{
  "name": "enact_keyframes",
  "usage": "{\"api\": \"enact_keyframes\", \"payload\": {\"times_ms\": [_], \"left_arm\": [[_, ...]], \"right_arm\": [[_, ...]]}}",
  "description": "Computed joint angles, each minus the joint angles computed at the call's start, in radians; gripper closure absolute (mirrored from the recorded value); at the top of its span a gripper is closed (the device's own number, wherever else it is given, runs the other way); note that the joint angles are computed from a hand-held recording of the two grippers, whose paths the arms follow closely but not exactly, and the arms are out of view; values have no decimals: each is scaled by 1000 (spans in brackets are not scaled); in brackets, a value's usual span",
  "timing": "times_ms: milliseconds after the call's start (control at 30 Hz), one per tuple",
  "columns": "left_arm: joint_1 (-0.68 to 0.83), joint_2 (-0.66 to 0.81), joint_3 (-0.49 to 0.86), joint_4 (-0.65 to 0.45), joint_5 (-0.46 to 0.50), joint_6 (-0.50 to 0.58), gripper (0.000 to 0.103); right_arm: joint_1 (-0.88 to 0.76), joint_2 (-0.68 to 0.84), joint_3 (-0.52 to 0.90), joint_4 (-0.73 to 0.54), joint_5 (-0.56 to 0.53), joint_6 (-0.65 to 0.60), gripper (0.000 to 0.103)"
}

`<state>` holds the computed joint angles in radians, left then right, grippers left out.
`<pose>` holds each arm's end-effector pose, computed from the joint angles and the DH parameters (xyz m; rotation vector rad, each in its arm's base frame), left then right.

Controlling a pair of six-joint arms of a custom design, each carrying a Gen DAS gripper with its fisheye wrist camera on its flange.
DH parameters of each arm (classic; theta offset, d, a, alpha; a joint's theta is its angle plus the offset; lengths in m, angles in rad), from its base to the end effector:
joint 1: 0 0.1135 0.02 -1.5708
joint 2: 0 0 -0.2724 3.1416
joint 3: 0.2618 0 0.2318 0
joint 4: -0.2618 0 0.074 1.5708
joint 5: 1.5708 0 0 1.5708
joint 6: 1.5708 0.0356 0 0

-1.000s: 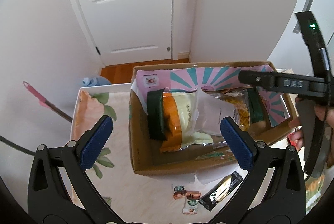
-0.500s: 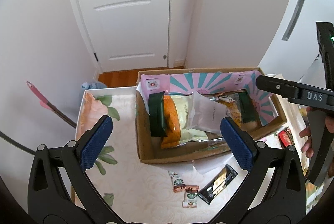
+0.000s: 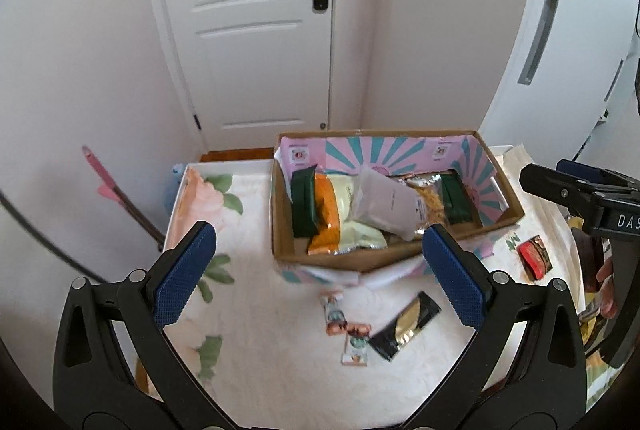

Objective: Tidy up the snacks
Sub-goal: 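Move both tools back over the remaining snacks on the table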

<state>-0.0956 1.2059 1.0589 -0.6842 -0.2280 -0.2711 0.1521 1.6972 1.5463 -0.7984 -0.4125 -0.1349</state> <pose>0.2261 -0.0136 0.3142 -0.3130 2.3556 0.0995 0.3406 0.0666 0.3227 -0.5189 2.4275 0.5250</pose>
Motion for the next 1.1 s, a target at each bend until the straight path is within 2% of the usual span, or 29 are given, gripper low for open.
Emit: {"api": "enact_keyframes", "payload": {"times_ms": [367, 500, 600, 733, 867, 1033, 1100], "left_arm": [[-291, -207, -179, -182, -163, -342, 0], [-370, -249, -232, -229, -173, -453, 1], [-377, -274, -263, -235, -161, -490, 0], [-283, -277, -303, -173, -88, -428, 1], [-151, -237, -358, -49, 14, -311, 1], [1, -76, -418, 159, 140, -185, 1], [29, 11, -431, 241, 164, -157, 7]], "right_arm": [[-112, -300, -320, 51, -35, -150, 0], [-152, -371, -412, 42, -50, -196, 0], [-177, -404, -457, 25, -69, -216, 0], [-187, -431, -496, 25, -72, -210, 0], [-170, -454, -542, 55, -47, -173, 0], [-124, -470, -612, 121, 12, -98, 0], [-101, -470, -643, 151, 36, -52, 0]]}}
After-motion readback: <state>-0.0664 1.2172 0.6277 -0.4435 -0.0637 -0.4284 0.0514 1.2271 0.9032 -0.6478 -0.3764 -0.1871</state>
